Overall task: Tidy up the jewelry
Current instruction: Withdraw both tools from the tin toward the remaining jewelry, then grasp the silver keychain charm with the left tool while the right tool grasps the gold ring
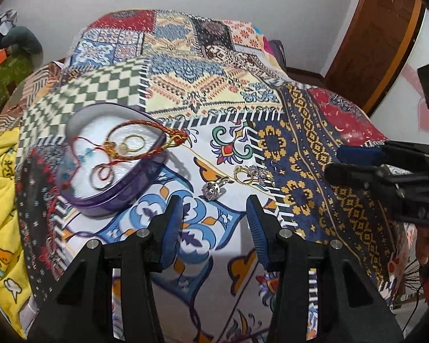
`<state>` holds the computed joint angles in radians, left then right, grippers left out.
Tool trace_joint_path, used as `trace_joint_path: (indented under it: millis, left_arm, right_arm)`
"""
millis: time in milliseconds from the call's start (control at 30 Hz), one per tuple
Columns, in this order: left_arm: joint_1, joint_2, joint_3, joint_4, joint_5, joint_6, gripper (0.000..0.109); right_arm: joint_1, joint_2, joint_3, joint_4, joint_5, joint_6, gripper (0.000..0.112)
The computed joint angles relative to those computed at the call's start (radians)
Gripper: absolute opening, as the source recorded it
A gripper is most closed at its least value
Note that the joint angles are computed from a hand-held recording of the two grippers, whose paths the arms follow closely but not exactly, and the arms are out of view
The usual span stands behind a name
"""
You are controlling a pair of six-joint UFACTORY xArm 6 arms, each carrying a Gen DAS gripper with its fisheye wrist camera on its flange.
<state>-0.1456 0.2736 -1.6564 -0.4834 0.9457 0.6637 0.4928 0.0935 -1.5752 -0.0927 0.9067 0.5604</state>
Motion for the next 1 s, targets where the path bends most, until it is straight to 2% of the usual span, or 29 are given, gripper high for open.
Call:
trace_joint_path:
  millis: [67,200,300,367,467,667,867,1000]
  left_arm:
    - [-0.006,0.026,-0.024,0.011,0.008,-0.011,0.043]
    - [-0.014,0.06,-0.056,0.016,-0.006,-0.02,0.025]
    - [-0.008,0.09,-0.093,-0.009,0.018,-0.025,0.014]
    - [-0.002,0.108,-0.118,-0.028,0.039,-0.031,0.014]
    - [0.003,0.102,-0.109,-0.038,0.026,-0.031,0.014]
    - [0.028,0.074,-0.066,-0.041,-0.014,-0.014,0.013]
    - [0.059,0.065,-0.053,-0.071,-0.01,-0.007,0.013]
    - [0.064,0.06,-0.043,-0.084,-0.016,0.003,0.013]
  right_arm:
    - [0.002,0.008,0.0,0.039,-0.005,-0.027,0.041]
    - [0.008,0.027,-0.001,0.103,-0.023,-0.076,0.041]
    - [0.012,0.047,-0.007,0.156,-0.038,-0.113,0.041]
    - [0.017,0.065,-0.017,0.172,-0.046,-0.128,0.041]
    - [0.02,0.097,-0.048,0.208,-0.04,-0.163,0.031]
    - [0.009,0.149,-0.104,0.262,-0.043,-0.19,0.03]
    - [0.018,0.229,-0.219,0.133,0.019,-0.122,0.03]
    - [0.019,0.264,-0.264,0.099,0.028,-0.119,0.03]
